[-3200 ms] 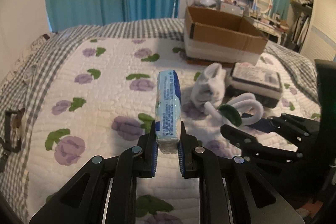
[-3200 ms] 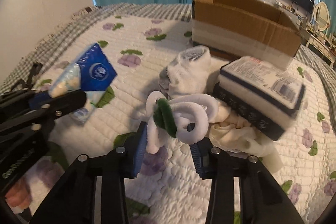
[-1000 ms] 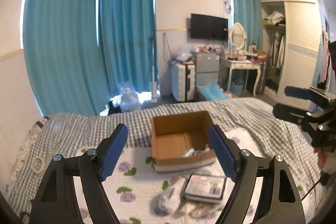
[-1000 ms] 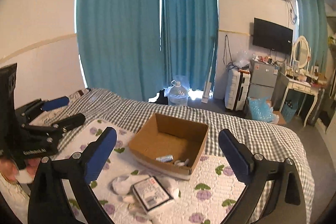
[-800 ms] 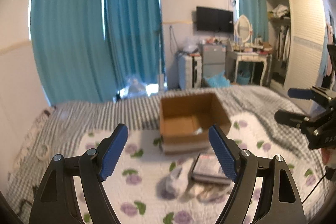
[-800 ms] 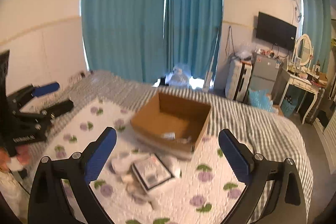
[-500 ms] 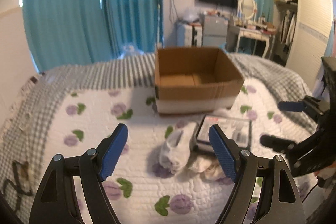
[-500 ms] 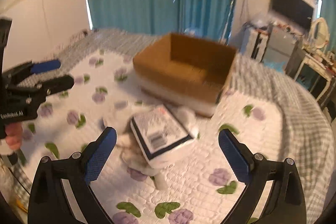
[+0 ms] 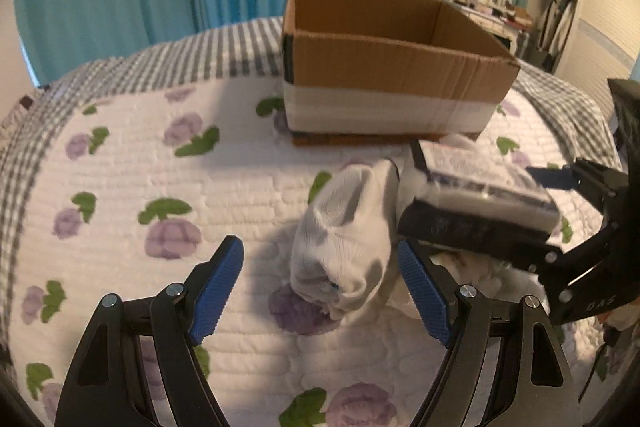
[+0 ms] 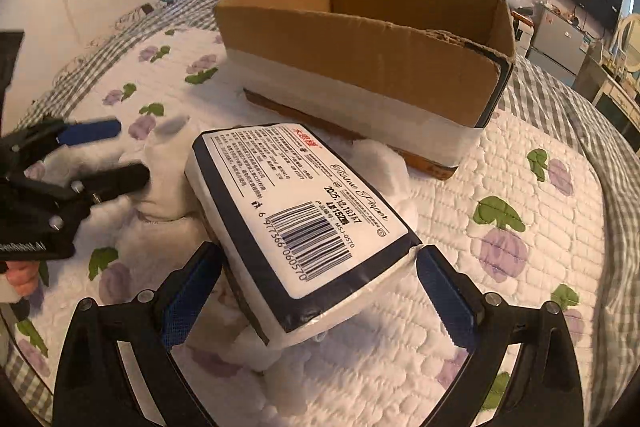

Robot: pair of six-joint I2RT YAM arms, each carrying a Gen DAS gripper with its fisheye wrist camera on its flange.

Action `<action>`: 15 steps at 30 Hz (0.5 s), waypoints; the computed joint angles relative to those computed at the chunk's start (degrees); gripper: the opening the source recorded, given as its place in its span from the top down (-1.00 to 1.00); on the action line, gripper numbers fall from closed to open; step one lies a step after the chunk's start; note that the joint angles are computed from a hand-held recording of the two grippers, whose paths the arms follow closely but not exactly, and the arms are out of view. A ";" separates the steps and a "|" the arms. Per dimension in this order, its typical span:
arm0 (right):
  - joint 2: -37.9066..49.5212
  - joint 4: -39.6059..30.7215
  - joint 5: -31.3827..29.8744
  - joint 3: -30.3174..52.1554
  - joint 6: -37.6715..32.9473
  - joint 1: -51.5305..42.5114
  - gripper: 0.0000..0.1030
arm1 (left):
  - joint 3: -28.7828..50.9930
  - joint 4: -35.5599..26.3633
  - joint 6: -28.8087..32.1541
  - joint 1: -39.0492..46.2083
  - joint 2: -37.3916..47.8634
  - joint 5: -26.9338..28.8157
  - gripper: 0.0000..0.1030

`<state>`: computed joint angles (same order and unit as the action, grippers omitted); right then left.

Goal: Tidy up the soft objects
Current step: 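Grasp the white mesh sock with the left gripper while the right grasps the tissue pack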

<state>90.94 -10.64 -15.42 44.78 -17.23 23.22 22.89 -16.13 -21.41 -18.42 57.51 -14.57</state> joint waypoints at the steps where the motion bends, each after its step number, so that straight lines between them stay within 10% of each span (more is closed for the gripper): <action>1: 0.18 -0.01 -0.24 0.23 0.43 -0.14 -0.92 | 0.04 0.31 0.09 -0.07 0.71 0.14 -0.57; 9: -1.27 2.63 0.17 -1.93 1.97 -0.07 -0.76 | 0.29 5.95 0.92 -0.78 9.27 0.07 -0.51; 15: -2.71 4.13 -1.16 -3.65 2.76 -1.01 -0.57 | -1.14 8.74 1.93 1.20 10.37 3.19 0.09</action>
<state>88.23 -6.51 -16.58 41.14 -14.47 22.21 21.75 -7.39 -19.48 -17.23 67.88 -11.39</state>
